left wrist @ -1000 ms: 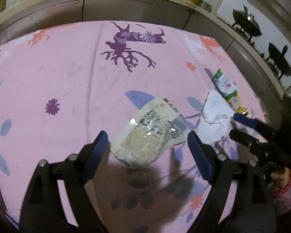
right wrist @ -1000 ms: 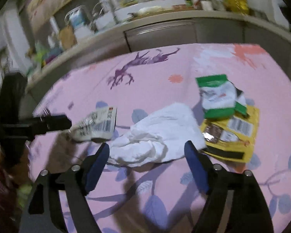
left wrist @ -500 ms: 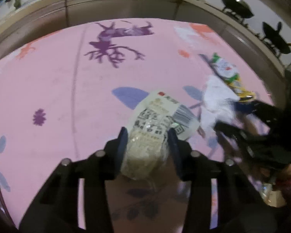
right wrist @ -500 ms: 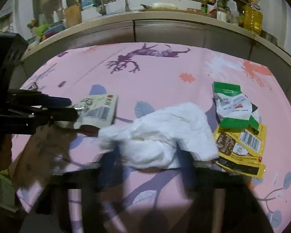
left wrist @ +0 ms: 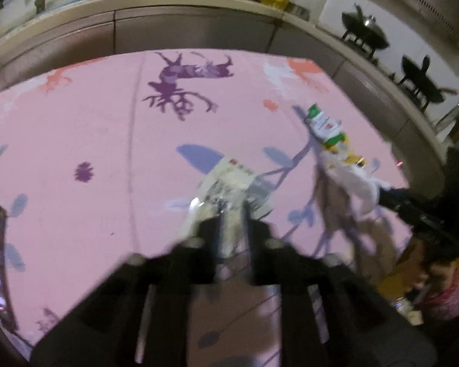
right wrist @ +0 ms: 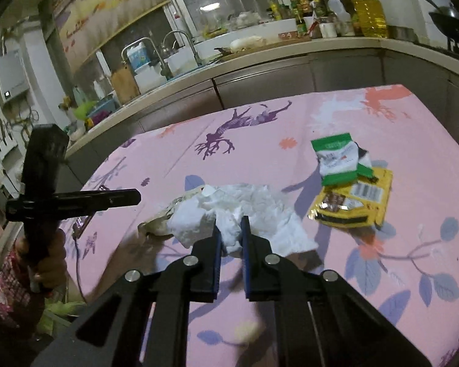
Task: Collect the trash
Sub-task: 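Grasp the clear rice-filled bag with the left gripper while the right grasps the white tissue, then carry the rice bag and tissue over the beige bin and open both grippers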
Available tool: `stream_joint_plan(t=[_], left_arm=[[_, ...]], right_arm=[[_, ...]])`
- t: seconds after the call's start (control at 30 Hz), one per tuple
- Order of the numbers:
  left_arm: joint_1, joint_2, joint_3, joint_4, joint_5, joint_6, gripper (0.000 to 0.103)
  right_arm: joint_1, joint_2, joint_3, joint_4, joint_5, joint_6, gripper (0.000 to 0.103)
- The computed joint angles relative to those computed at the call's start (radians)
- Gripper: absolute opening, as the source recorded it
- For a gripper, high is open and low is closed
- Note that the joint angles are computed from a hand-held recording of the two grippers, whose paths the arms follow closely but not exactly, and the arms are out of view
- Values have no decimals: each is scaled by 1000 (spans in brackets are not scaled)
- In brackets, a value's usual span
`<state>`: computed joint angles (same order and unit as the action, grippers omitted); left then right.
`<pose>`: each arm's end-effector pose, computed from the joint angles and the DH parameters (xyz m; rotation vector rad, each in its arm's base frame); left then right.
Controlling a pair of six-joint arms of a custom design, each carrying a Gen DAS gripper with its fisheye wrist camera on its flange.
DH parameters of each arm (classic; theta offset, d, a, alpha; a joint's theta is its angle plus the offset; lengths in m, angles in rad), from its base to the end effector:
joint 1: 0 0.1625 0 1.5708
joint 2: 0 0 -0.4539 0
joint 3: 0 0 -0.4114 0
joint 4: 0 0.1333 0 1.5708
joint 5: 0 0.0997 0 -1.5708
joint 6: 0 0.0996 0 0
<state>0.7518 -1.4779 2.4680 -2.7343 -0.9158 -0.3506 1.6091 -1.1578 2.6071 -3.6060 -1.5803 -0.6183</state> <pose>-0.1448 -0.4010 0.2099 0.5299 2.5529 -0.6777 0.1464 -0.3648 0.1420 0.9157 -2.7008 0.8204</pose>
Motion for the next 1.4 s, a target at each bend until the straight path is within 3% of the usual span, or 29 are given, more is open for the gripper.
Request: stream_joint_plan(t=[0.03,0.07,0.4,0.43,0.47,0.57,0.87,1.0,1.13,1.23,1.4], left_arm=[[-8,2,6,14,34,-13,72],[-24,10,22,3,85,-21,87],[17,136,19,-69,115,139,86],[26,149,15,-83,105,158,81],[47,162,4,-92,77,184,63],[53,156,0,-109,39,214,49],[7,18,25,-138,-113,155,47],[-9,30,-3,-148,-166,150,47],[-29,121,-68,-163,-202,181,47],[-41,231,-146,-178,-257,228,47],[-65,470,-344,-161,-374,313,47]], right_arm=[[-5,0,3,3,0,5,9],[-11,0,4,13,0,13,9],[8,38,-6,35,-23,66,9],[16,41,-10,38,-30,71,9],[16,43,-11,39,-32,72,9],[18,43,-13,48,-33,82,9],[41,-26,13,47,44,65,9],[21,-92,35,26,90,58,9],[-63,-192,57,2,132,55,9],[-187,-317,70,23,203,61,9],[-464,-584,35,152,367,73,9]])
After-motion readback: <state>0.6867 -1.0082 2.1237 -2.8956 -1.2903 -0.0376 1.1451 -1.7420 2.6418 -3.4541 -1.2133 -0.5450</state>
